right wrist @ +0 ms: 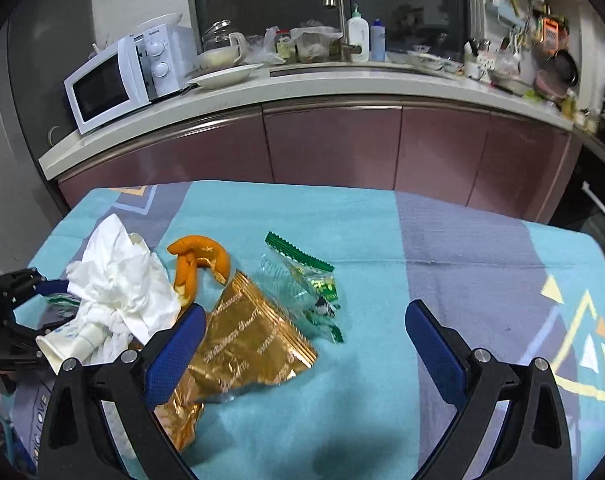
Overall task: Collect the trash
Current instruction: 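Reach the left tool to the green candy wrapper and close on it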
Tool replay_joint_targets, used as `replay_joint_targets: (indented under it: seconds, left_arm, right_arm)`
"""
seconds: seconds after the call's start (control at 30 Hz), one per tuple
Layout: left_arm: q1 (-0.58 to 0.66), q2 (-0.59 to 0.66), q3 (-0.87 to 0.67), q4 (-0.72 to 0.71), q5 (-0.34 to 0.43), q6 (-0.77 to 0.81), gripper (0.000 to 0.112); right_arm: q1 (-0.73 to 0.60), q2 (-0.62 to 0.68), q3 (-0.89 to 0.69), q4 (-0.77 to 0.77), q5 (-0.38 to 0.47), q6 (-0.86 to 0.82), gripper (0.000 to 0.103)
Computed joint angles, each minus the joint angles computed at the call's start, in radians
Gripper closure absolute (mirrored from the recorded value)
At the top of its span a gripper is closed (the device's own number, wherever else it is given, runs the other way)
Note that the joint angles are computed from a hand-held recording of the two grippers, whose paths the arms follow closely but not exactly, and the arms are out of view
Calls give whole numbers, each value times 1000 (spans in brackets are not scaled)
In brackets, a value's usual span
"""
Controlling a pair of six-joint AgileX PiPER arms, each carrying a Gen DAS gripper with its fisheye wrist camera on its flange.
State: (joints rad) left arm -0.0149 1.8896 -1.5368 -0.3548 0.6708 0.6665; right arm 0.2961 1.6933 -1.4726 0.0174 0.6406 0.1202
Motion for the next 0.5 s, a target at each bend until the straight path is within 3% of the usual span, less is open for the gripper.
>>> replay_joint_targets:
  seconds: [0.03, 0.2, 0.33, 0.47, 0.5]
  left_arm:
    - [-1, 2, -1, -2, -3, 0, 67]
    - [4, -14, 22, -37, -1, 35, 73]
    - [21, -32, 40, -75, 2, 71, 77]
    - [36, -36, 40, -98, 19, 77, 78]
    - [41, -39, 43, -103, 20, 80, 79]
  right_arm:
    - [-8, 9, -9, 19, 0, -16, 7]
    - [-46, 47, -39, 151, 6, -127, 9]
    - [-58, 73, -66, 193, 24, -168, 25]
    - [-61, 119, -129, 204, 76, -182, 49]
    - [-70, 139, -152, 229, 102, -194, 60]
